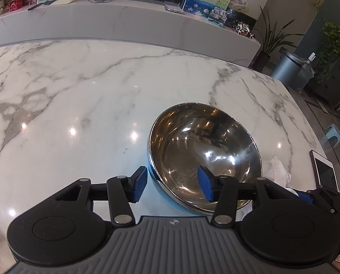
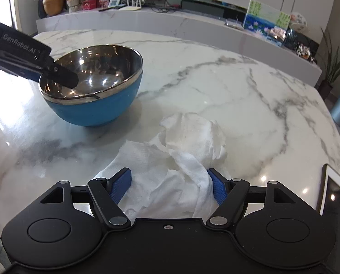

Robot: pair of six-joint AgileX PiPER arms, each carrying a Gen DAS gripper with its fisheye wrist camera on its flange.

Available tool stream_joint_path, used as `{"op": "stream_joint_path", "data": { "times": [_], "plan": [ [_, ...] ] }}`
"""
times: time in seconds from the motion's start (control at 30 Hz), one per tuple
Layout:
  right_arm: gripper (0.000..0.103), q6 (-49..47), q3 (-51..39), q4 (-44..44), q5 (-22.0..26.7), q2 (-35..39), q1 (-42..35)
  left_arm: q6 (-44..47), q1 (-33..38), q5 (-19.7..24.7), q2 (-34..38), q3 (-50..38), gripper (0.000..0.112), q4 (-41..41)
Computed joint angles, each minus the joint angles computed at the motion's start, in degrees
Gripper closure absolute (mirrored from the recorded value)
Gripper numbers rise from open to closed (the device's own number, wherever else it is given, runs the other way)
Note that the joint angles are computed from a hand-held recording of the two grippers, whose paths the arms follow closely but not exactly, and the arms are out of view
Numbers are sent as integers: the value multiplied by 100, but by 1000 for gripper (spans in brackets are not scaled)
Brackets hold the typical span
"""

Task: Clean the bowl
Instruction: 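Lower the open right tool onto the white cloth beside the bowl, then close the right tool on the cloth and press it against the bowl's blue side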

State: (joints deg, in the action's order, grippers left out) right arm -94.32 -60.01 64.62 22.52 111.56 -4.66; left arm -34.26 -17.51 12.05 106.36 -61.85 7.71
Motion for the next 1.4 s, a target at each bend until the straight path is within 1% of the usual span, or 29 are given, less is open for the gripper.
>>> {"op": "stream_joint_path", "data": {
  "times": [0.07, 0.13, 0.23, 0.27, 0.3, 0.4, 0.53, 0.57, 0.63, 0.7, 0.77, 0.87, 1.07, 1.23, 1.4],
  "plan": [
    [32, 270, -73, -213, 70, 33, -13, 158, -1, 24, 19, -11, 65, -138],
    [33, 445, -101, -318, 121, 44, -29, 69, -15, 57, 37, -27, 65, -33],
    [41, 392, -68, -255, 191, 20, -55, 81, -21, 84, 55, -44, 65, -48],
    [50, 298, -35, -171, 201, -1, -55, 91, -22, 102, 57, -49, 65, -55],
    [56, 255, -17, -131, 211, -16, -54, 93, -20, 129, 66, -61, 65, -51],
    [67, 283, -19, -109, 186, -25, -53, -66, -22, 138, 81, -57, 65, 92],
    [80, 708, -169, -259, 221, 50, -127, -47, 6, 127, 73, -31, 66, 25],
    [82, 777, -182, -297, 196, 51, -122, -31, 5, 120, 67, -23, 70, 18],
    [84, 670, -103, -245, 27, -2, -39, -40, -16, 168, 58, -33, 78, 104],
    [85, 553, -46, -171, -67, -47, 22, -145, -56, 255, 52, -60, 83, 307],
    [86, 373, -29, 29, -25, -99, 22, -471, -108, 372, 63, -102, 91, 699],
    [86, 132, -35, 272, 97, -198, 24, -580, -140, 453, 90, -152, 96, 874],
    [86, -400, 60, 743, 447, -433, -27, -537, -153, 618, 202, -311, 99, 819],
    [86, -311, 57, 628, 496, -429, 9, -893, -281, 839, 297, -443, 99, 1220],
    [86, -92, 58, 377, 477, -373, 128, -1112, -315, 846, 303, -430, 99, 1406]
  ]
}}
